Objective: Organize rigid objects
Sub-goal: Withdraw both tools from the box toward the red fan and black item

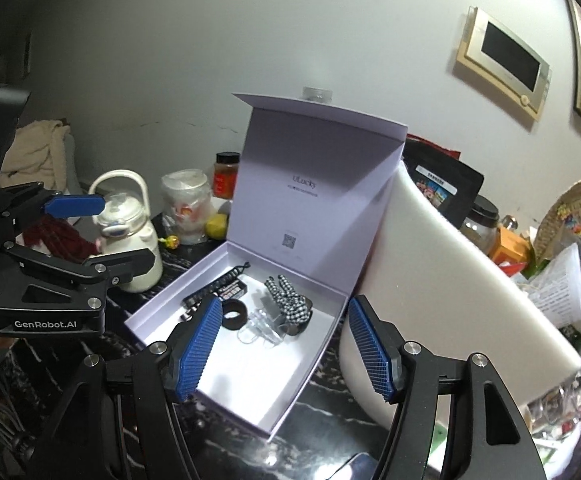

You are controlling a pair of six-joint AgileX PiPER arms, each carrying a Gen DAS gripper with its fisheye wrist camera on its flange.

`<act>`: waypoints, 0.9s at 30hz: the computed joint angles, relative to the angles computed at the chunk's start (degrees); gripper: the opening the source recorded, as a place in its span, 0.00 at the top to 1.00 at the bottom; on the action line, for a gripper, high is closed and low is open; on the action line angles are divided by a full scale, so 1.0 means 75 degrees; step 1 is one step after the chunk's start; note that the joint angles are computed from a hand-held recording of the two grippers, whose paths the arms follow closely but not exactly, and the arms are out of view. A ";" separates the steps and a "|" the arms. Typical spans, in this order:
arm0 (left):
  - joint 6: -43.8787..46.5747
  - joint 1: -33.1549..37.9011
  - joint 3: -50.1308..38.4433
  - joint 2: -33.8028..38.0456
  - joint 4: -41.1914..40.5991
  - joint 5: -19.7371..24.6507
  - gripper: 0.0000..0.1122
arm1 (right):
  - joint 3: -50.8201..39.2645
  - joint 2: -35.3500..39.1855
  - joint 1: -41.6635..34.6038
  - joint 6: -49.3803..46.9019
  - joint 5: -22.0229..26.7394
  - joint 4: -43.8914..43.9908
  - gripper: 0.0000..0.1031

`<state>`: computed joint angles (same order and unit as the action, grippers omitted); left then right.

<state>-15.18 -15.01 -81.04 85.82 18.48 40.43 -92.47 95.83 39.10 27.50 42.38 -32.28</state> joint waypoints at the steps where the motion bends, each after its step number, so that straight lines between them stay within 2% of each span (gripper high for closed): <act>1: -0.0099 -0.0051 0.0111 -0.0112 0.0104 0.0007 0.26 | 0.0100 -0.0094 0.0057 0.0065 -0.0011 -0.0052 0.35; 18: -0.1605 -0.1047 0.1890 -0.1726 0.1012 0.0361 0.26 | 0.2122 -0.1566 0.1249 0.2232 0.0287 -0.1660 0.33; 27: -0.2123 -0.1423 0.2774 -0.2088 0.1170 0.0304 0.26 | 0.3132 -0.1936 0.1461 0.2809 0.0083 -0.1687 0.33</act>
<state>-31.11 -25.69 -60.23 70.16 27.25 42.71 -68.98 81.31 50.06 48.57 43.00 -44.93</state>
